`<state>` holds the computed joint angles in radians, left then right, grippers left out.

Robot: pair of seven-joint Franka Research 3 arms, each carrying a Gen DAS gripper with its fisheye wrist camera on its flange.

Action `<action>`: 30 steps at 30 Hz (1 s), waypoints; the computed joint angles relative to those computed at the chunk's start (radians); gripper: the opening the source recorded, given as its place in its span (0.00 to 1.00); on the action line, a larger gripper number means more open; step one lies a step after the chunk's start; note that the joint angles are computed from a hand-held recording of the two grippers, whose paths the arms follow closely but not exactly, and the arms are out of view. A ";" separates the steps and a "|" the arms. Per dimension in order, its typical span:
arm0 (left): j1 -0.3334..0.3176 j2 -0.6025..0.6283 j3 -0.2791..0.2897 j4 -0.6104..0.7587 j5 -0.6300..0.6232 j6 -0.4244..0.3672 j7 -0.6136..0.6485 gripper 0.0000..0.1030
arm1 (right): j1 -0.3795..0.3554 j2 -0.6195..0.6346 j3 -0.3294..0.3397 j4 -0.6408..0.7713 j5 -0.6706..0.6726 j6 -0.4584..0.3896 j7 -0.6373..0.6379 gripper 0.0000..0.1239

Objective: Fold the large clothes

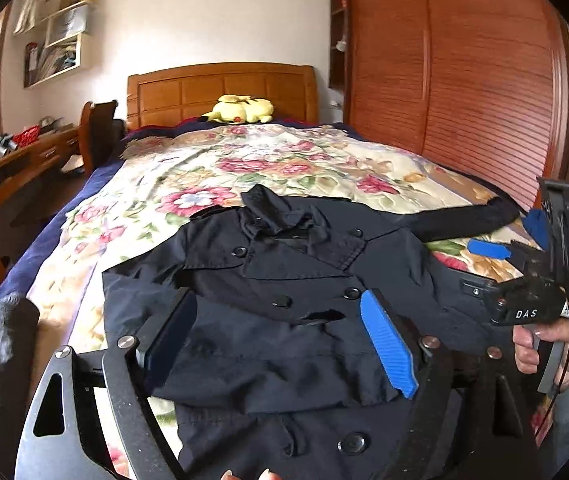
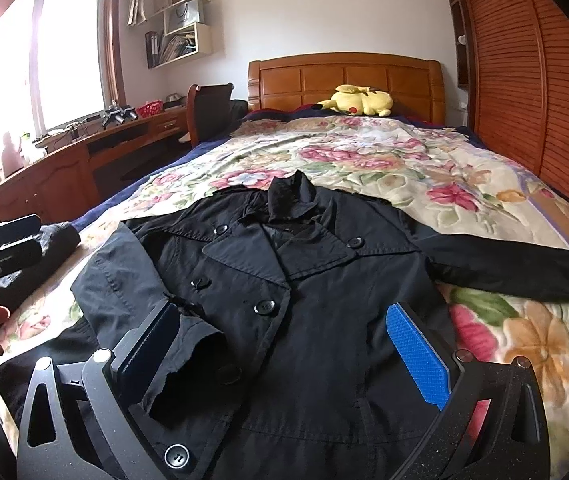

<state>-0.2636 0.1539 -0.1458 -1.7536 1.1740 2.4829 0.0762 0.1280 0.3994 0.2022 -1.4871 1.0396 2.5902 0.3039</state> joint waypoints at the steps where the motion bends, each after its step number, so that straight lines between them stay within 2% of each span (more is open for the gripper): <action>1: 0.001 -0.003 0.002 -0.010 0.004 0.000 -0.016 0.82 | 0.002 0.003 -0.001 0.004 -0.006 -0.003 0.005 0.83; 7: -0.001 -0.009 0.004 -0.045 0.064 -0.035 -0.099 0.82 | 0.012 0.023 0.000 0.025 -0.046 -0.043 0.035 0.83; 13: 0.021 -0.042 0.001 -0.105 0.094 -0.005 -0.151 0.82 | 0.031 0.063 0.001 0.072 -0.111 -0.076 0.072 0.82; 16: 0.034 -0.053 -0.002 -0.136 0.114 0.016 -0.189 0.82 | 0.041 0.097 0.002 0.117 -0.161 -0.121 0.099 0.78; 23: 0.043 -0.039 -0.008 -0.152 0.097 0.009 -0.168 0.82 | 0.079 0.201 -0.018 0.258 -0.334 -0.246 0.197 0.57; 25: 0.040 -0.036 -0.009 -0.151 0.099 0.002 -0.170 0.82 | 0.083 0.221 -0.018 0.286 -0.367 -0.266 0.215 0.44; 26: 0.039 -0.036 -0.009 -0.152 0.100 0.000 -0.174 0.82 | 0.084 0.225 -0.017 0.293 -0.377 -0.262 0.220 0.33; 27: 0.038 -0.035 -0.009 -0.153 0.101 -0.002 -0.178 0.82 | 0.078 0.224 -0.010 0.293 -0.375 -0.263 0.213 0.19; 30: 0.036 -0.037 -0.011 -0.159 0.102 0.005 -0.176 0.82 | 0.058 0.199 0.016 0.252 -0.338 -0.216 0.158 0.05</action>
<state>-0.2281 0.1168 -0.1565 -1.9122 1.2758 2.4875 -0.0999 0.1862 0.5983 0.2180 -1.2347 0.7019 2.3746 0.4622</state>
